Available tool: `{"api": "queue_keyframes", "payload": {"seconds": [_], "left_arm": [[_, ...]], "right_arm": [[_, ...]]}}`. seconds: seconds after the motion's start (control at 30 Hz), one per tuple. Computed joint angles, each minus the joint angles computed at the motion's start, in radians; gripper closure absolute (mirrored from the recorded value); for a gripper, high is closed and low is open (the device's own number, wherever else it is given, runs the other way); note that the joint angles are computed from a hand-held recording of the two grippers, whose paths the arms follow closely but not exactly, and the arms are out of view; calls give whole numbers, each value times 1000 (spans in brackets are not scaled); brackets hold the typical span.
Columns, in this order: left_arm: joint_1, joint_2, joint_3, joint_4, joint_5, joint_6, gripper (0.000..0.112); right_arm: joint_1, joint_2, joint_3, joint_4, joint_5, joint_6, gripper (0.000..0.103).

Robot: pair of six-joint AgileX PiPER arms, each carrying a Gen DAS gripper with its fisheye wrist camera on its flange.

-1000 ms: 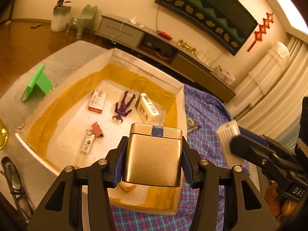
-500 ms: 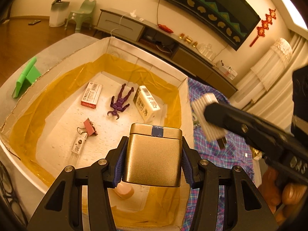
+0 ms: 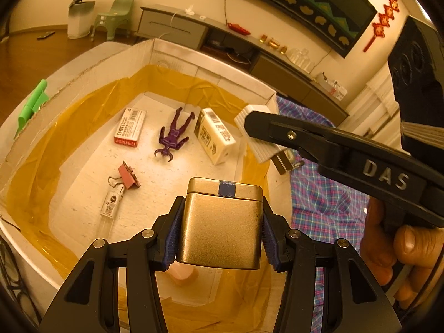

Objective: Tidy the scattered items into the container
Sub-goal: 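Open the right tool dropping the charger while the left tool releases the gold cube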

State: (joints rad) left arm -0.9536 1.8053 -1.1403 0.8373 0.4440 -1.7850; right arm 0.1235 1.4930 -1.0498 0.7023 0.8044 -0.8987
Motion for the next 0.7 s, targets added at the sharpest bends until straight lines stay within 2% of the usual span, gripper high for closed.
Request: {"api": "queue_keyframes", "payload": {"seconds": [0.4,0.7], "left_arm": [[8,16,-22,-51,16,50,59],[9,18,-24,-60,35,52,58]], "right_arm": [[75,84,-41,-134,-85,101,70],[61,81,-38,-118,-89,103,69]]}}
